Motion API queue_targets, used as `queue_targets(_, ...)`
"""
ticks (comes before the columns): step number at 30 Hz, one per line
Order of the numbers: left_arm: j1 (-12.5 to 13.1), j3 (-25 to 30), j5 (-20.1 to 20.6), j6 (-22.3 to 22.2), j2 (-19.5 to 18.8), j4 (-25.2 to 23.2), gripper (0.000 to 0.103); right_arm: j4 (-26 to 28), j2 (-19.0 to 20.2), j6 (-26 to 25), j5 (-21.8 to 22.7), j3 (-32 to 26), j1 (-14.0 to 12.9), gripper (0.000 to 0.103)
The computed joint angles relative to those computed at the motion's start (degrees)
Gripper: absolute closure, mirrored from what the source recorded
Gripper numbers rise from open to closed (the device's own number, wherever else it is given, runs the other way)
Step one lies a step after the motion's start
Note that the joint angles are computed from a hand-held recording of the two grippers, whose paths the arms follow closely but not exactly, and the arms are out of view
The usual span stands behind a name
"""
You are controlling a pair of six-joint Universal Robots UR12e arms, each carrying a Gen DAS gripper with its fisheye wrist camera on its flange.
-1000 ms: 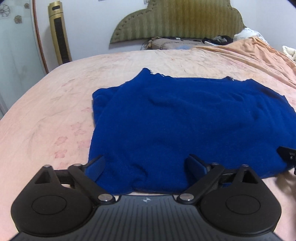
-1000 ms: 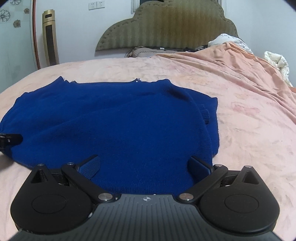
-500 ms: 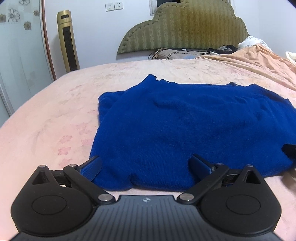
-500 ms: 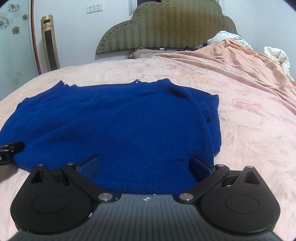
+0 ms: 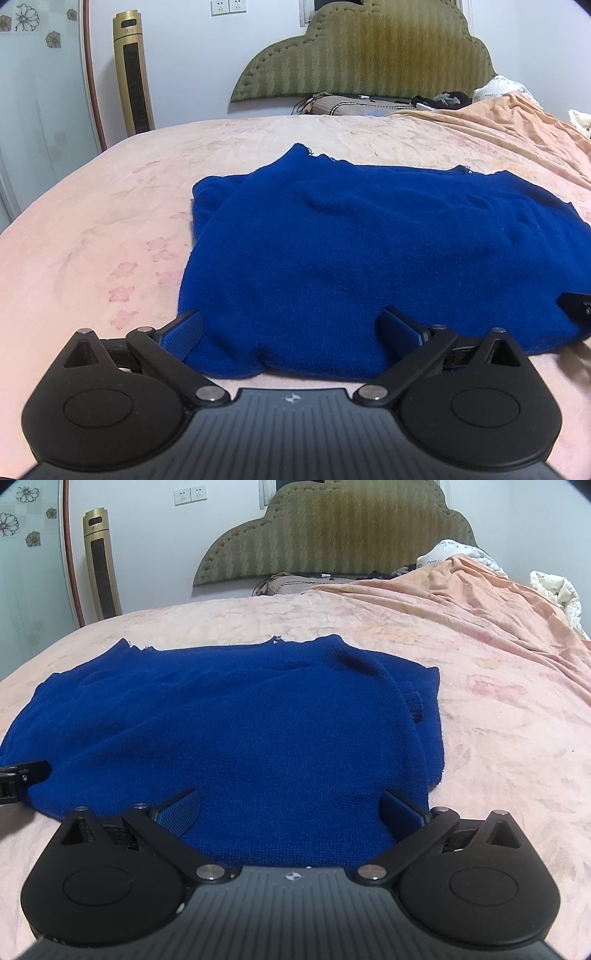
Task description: Fold small clothes
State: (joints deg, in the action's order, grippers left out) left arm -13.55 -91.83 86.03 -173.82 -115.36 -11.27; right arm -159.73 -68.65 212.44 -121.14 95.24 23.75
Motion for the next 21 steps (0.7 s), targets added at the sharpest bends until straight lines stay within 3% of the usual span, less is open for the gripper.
queue_targets(21,0.0,0.0,0.0,0.0,0.0,-0.1,0.0,2.1,0.6,0.5,-1.9,-1.1,0.4,0.0)
